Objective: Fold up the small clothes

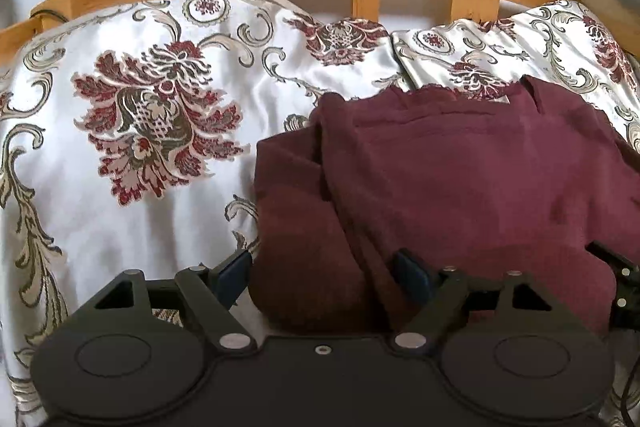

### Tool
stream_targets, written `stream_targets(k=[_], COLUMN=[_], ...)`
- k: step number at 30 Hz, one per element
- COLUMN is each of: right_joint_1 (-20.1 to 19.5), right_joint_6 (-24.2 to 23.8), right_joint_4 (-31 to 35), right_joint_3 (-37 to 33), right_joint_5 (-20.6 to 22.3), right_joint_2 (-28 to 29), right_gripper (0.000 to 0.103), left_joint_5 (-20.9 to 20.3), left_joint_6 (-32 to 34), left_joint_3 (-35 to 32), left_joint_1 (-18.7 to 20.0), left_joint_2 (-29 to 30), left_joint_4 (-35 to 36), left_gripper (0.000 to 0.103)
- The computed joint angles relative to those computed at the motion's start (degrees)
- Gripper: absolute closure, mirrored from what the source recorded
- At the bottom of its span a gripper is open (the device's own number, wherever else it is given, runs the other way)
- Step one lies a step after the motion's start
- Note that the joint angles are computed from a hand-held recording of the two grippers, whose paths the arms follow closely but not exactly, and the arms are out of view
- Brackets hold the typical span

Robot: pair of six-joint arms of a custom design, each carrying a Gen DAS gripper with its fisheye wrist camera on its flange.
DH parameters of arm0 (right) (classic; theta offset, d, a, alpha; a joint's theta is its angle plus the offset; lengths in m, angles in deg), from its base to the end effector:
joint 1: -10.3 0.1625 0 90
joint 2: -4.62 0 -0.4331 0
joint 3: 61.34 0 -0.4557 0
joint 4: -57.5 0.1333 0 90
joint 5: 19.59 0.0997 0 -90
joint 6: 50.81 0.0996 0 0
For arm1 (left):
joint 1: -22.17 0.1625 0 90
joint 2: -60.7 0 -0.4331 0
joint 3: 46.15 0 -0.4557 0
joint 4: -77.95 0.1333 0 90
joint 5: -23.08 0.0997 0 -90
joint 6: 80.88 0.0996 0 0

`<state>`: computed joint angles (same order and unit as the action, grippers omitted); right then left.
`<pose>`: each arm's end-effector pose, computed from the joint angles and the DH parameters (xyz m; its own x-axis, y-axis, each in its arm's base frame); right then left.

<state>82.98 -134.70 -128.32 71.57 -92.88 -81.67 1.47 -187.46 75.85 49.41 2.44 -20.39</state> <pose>0.0122 -0.5049 0.2766 -0.2976 -0.6120 0.7327 -0.9529 0.1433 -0.2674 -0.3019 -0.4095 0.0193 -0.6299 -0.4425 -0.6383 0.3465 0.5754 -0.7409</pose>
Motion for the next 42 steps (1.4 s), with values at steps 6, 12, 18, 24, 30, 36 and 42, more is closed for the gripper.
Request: stream_targets(k=[6, 12, 18, 24, 30, 36, 42], right_joint_1=[0.0, 0.0, -0.1, 0.8, 0.7, -2.2, -3.4], right_joint_6=[0.1, 0.1, 0.3, 1.3, 2.1, -2.7, -0.7], right_joint_4=[0.0, 0.0, 0.1, 2.8, 4.5, 8.6, 12.2], right_joint_3=[0.0, 0.1, 0.0, -0.8, -0.8, -0.5, -3.4], right_joint_5=[0.0, 0.1, 0.3, -1.8, -0.6, 5.4, 3.2], right_joint_2=[0.0, 0.0, 0.0, -0.5, -2.7, -6.8, -8.3], right_gripper=[0.0, 0.0, 0.0, 0.0, 0.0, 0.0, 0.0], left_joint_5=[-0.5, -2.1, -1.8, -0.4, -2.1, 0.1, -1.2], left_joint_6=[2.4, 5.7, 7.0, 5.3, 10.4, 20.1, 44.7], left_joint_3=[3.0, 5.3, 6.8, 4.0, 5.3, -0.1, -11.4], left_joint_1=[0.2, 0.5, 0.3, -0.4, 0.0, -0.6, 1.4], left_joint_2=[-2.2, -3.0, -3.5, -2.3, -4.2, -1.1, 9.0], left_joint_4=[-9.2, -20.2, -25.7, -16.9, -28.7, -33.3, -49.3], left_gripper=[0.034, 0.052, 0.068, 0.079, 0.084, 0.086, 0.086])
